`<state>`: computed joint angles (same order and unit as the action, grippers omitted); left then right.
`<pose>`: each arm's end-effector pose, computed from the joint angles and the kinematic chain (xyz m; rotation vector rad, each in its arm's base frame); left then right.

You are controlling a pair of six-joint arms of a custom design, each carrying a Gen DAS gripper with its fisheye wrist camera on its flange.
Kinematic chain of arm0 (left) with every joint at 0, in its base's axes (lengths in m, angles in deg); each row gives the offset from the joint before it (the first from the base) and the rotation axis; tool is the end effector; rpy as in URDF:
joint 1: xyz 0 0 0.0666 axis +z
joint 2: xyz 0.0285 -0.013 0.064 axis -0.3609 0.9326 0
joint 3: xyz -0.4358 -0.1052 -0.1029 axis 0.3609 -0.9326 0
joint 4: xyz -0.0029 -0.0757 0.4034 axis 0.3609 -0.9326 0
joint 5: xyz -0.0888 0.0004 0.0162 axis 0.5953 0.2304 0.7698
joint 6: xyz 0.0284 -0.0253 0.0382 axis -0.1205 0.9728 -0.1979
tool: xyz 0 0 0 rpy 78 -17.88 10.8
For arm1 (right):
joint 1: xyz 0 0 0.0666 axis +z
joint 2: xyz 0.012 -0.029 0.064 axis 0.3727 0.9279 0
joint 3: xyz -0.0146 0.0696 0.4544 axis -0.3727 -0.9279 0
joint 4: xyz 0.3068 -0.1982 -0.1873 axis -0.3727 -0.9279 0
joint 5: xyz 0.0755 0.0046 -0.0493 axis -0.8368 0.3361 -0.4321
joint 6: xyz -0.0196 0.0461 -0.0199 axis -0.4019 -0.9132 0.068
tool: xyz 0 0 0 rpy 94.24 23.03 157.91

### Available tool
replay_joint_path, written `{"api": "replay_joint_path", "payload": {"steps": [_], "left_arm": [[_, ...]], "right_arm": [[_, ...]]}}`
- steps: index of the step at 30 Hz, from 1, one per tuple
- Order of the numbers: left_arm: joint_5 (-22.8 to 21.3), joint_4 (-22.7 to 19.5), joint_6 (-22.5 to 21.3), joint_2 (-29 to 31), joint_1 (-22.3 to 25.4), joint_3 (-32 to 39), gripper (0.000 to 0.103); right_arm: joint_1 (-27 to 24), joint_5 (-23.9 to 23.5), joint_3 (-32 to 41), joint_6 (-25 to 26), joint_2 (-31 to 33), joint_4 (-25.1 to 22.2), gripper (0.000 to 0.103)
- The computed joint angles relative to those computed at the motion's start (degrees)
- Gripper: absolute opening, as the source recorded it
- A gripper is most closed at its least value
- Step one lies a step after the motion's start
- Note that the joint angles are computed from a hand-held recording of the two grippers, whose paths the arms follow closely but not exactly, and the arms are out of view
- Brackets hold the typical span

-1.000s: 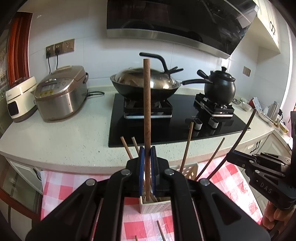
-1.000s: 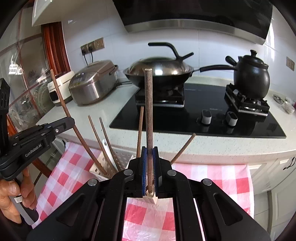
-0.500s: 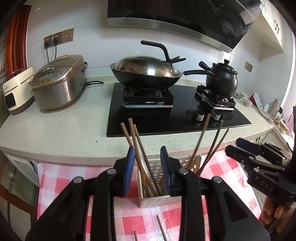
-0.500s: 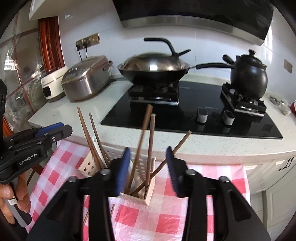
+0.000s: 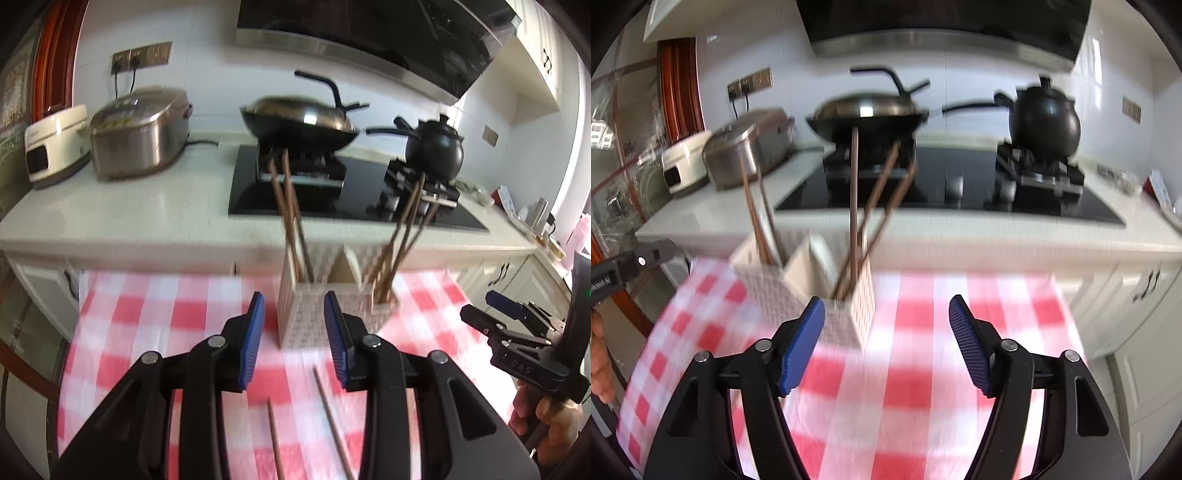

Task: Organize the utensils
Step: 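Move both open tools back toward the last chopsticks on the cloth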

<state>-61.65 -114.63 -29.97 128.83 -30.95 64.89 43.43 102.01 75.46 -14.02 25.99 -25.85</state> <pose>0.6444 -0.1181 0.6779 0.2206 2.2348 -0.3269 0.6016 0.2263 0.6364 0.0505 2.2479 0.0315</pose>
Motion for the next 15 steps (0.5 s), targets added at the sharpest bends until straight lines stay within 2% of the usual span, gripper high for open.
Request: {"api": "replay_joint_path", "payload": {"steps": [2, 5, 9, 15], "left_arm": [[-0.8, 2.9, -0.1, -4.0, 0.0, -8.7, 0.034], [-1.2, 4.8, -0.2, -8.0, -0.1, -18.0, 0.033], [-1.6, 5.8, -1.1, -11.2, -0.6, -26.9, 0.033], [-0.5, 5.2, -1.2, -12.5, -0.7, -33.0, 0.033]], "right_arm": [[0.4, -0.2, -4.9, -1.1, -1.9, 1.0, 0.067], [1.0, -0.7, -12.2, -3.1, -4.6, 2.4, 0.067], [1.6, -2.6, -18.4, -5.5, -6.7, 3.0, 0.067], [2.6, -4.1, -20.8, -5.4, -7.4, 3.5, 0.068]]}}
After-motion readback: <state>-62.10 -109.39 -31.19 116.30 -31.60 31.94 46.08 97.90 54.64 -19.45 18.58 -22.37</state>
